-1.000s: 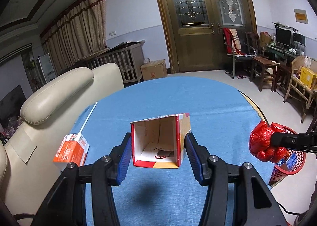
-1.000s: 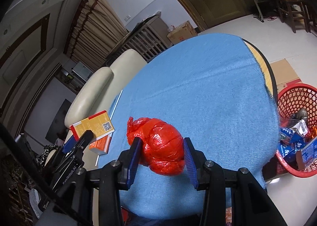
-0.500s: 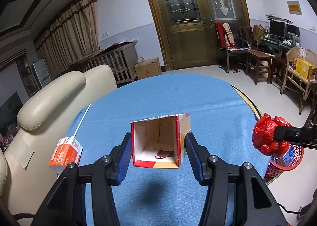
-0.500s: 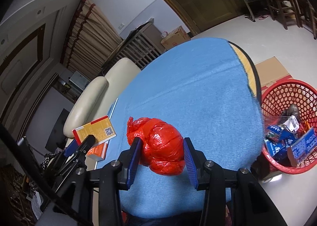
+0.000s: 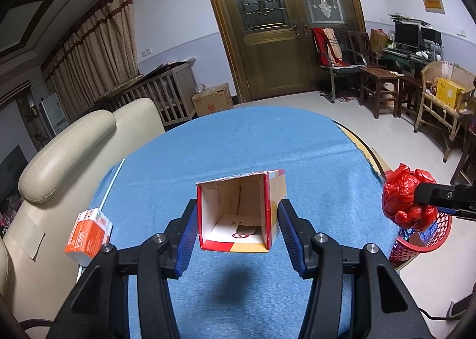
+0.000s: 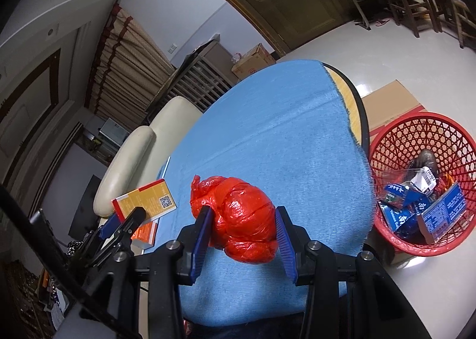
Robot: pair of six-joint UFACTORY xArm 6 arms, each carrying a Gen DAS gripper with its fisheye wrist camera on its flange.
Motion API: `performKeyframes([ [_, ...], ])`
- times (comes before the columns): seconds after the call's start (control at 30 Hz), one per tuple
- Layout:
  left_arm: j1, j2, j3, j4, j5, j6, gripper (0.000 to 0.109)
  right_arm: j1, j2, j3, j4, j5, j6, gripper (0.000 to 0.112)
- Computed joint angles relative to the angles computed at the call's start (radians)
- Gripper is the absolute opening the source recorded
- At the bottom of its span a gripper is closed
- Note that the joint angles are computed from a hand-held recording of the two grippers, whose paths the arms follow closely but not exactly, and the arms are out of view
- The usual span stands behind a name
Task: Collect trash
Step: 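Lift the red bag and small box and carry them toward the red wastebasket, then hold the red bag and small box above the red wastebasket with both tools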
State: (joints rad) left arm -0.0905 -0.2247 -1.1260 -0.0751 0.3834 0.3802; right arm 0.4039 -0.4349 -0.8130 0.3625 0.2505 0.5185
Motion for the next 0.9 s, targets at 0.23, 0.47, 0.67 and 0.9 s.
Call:
performKeyframes([
  [0.23, -0.02, -0.003, 0.002, 0.021, 0.012, -0.011, 0.055, -0.009, -0.054, 0.044, -0.033, 0.005, 0.053, 0.045],
  [0.47, -0.045, -0.002, 0.0, 0.059, 0.024, -0.035, 0.055, -0.029, -0.098, 0.078, -0.024, 0.012, 0.069, 0.045],
  [0.67, -0.066, -0.001, -0.004, 0.079, 0.032, -0.042, 0.055, -0.05, -0.144, 0.114, -0.031, 0.019, 0.094, 0.045],
  [0.9, -0.093, -0.008, 0.002, 0.089, 0.041, -0.033, 0.055, -0.078, -0.184, 0.148, -0.017, 0.025, 0.103, 0.045],
])
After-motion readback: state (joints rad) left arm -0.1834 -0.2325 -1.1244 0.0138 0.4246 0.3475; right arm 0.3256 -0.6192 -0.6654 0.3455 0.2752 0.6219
